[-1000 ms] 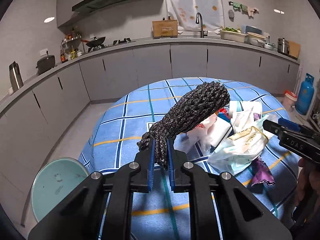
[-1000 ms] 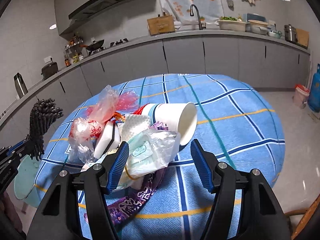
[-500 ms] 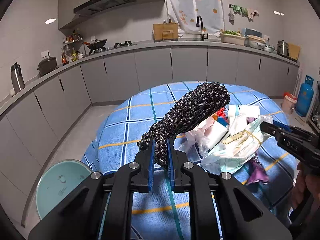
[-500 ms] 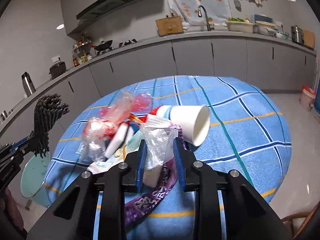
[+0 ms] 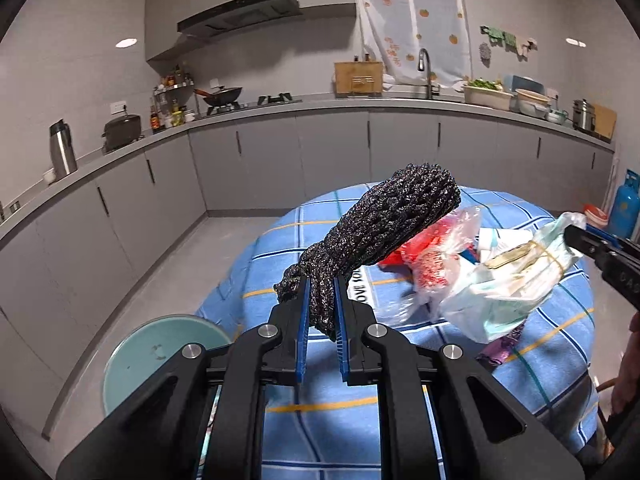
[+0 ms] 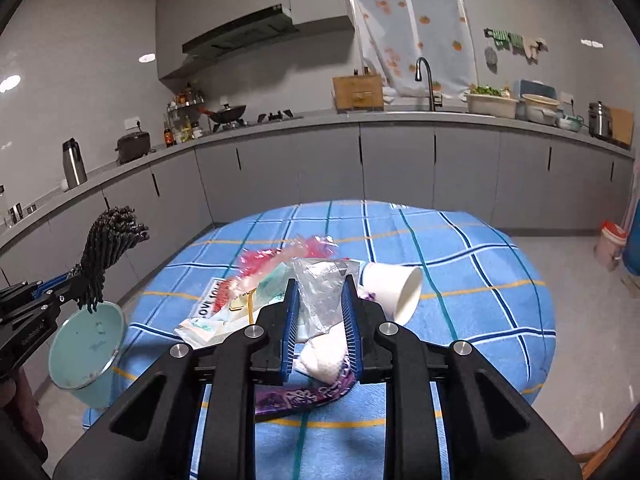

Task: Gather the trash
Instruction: 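Grasp the clear plastic bag with the right tool while the left tool holds the scrubber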

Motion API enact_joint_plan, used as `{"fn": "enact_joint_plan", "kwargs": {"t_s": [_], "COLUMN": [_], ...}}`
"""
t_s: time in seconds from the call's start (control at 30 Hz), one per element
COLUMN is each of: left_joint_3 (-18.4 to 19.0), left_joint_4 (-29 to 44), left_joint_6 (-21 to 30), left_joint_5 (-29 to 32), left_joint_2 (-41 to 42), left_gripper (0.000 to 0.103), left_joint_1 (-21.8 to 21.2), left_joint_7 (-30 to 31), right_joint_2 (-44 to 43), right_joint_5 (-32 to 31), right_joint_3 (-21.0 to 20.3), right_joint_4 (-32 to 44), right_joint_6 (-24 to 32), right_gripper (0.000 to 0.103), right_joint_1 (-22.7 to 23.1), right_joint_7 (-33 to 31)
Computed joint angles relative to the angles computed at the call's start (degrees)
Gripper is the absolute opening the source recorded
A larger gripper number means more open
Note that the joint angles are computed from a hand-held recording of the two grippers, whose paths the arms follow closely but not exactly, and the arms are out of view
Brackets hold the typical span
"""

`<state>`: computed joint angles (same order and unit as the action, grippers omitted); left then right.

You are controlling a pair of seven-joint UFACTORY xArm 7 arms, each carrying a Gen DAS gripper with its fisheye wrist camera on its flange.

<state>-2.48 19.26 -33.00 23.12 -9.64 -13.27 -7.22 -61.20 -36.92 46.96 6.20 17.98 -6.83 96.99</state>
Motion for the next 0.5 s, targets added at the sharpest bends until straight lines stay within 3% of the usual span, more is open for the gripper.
{"fn": "enact_joint_plan", "kwargs": {"t_s": [0.23,0.5], "left_joint_3": [3.25,5.52], "left_joint_4": [-0.8,-0.31], "left_joint_6": [0.72,1.39], "left_joint_5": [2.14,3.06], "left_joint_2": [-2.19,-1.71], "left_gripper": [0.012,0.012], "left_joint_1": [2.17,4.84], "left_joint_7": [-1.31,-1.21], "right_joint_2": [-0.31,0.96], "right_joint_5": [-0.66,0.34], "right_joint_3": [1.6,6.77], "right_joint_4": [2.63,6.8], "right_joint_6": [-0.91,-7.98], "right_gripper": [0.022,0.022], "right_joint_1": [-1.31,-9.5], "right_joint_7": [0.16,-0.38]}}
